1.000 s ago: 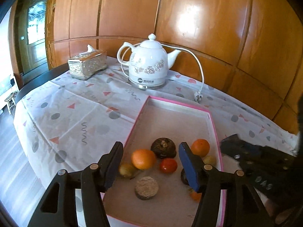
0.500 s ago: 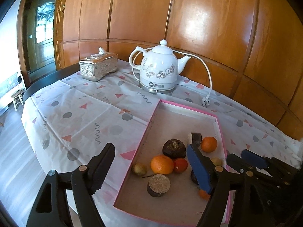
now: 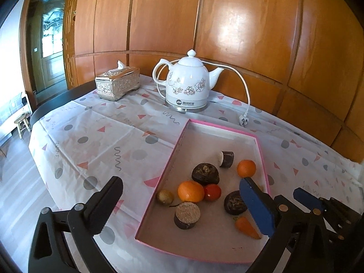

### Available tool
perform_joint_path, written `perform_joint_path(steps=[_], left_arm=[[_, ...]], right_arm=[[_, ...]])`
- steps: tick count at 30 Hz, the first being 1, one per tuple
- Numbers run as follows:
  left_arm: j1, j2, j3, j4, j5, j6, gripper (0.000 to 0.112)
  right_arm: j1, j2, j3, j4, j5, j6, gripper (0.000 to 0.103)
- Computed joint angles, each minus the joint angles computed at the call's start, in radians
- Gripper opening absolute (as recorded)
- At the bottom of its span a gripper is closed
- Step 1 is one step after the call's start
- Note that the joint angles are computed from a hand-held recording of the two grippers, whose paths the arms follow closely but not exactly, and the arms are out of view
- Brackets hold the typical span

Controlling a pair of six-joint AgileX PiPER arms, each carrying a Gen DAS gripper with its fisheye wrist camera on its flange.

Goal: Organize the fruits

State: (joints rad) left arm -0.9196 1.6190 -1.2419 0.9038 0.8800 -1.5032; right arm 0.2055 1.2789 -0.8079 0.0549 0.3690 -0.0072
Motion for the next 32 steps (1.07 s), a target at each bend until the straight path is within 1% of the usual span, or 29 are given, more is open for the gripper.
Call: perform_joint_path(steps=[3, 8, 14, 22, 28, 31, 32], left_arm=[[-0.015, -0.007, 0.007, 0.017, 0.002, -0.016, 0.103], [-0.046, 0.008, -0.024, 0.021, 0.071, -0.014, 0.103], [-0.060, 0.000, -0.015, 0.037, 0.093, -0.036, 0.103], [-0.060, 0.003, -0.016, 0.039, 0.117, -0.052, 0.103], [-0.050, -0.003, -0.001, 0.029, 0.086, -0.050, 0.102], [-0.055, -0.002, -0.002, 0.036, 0.086, -0.049, 0.102], [-0.049, -0.006, 0.001, 0.026, 0.066, -0.040, 0.102]], right_arm=[[0.003, -0.013, 0.012, -0.019, -0.004, 0.023, 0.043], [-0.008, -0.033, 0.025, -0.009, -0.007, 0.016, 0.043], [-0.009, -0.048, 0.036, -0.009, -0.010, 0.015, 0.043], [0.010, -0.058, 0.045, -0.065, -0.018, 0.061, 0.043], [0.009, -0.058, 0.047, -0.066, -0.017, 0.060, 0.043], [-0.007, -0.062, 0.049, -0.033, -0.015, 0.022, 0.043], [-0.023, -0.066, 0.049, -0.005, -0.013, -0.004, 0.043]])
